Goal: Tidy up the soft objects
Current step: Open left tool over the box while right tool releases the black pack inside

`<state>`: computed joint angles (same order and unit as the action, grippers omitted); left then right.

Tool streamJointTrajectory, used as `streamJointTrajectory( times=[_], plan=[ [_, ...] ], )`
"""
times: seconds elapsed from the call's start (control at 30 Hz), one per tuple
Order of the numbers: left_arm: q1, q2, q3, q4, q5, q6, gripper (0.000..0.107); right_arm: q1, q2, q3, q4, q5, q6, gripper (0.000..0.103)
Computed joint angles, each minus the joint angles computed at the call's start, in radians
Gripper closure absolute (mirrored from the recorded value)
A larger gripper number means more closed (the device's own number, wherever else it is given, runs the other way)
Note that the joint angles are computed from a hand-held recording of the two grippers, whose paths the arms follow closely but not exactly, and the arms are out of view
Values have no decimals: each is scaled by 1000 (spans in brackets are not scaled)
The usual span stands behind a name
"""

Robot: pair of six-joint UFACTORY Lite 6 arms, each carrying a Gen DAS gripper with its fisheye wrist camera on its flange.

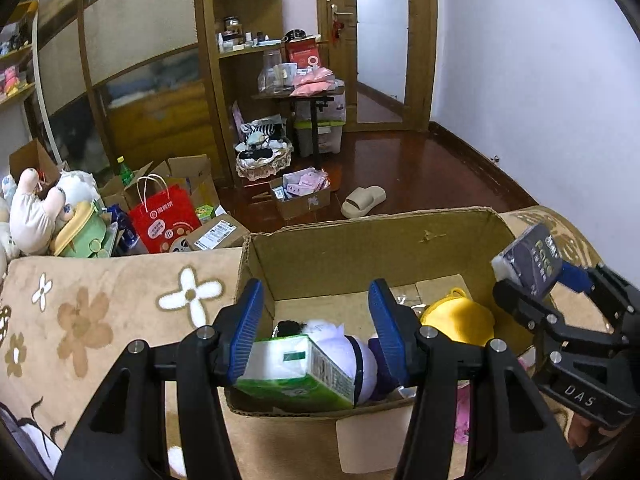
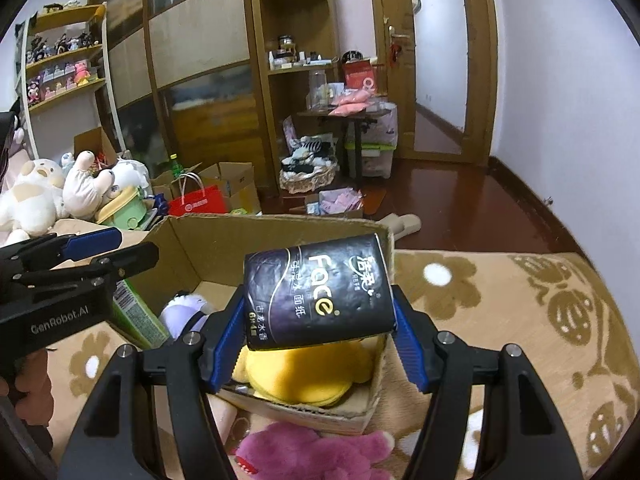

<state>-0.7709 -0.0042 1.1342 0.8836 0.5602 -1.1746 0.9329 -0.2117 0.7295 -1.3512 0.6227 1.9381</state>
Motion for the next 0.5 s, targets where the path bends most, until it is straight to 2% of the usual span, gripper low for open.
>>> streamJointTrajectory(
  times=[0.2,0.27,0.37,0.5],
  plan=[
    [6,-10,-1,-20,19,17,51,-13,-17,-18,-9,-33,8,31],
    [8,-20,-8,-36,20,26,50,-10,-24,-20,-8,-41,8,26],
    [2,-43,-16,-47,31,27,40,2,-37,-22,7,-28,-3,22],
    [-12,-68,-12,-69,71,48,35,42,-62,-27,43,12,-19,15]
  ],
)
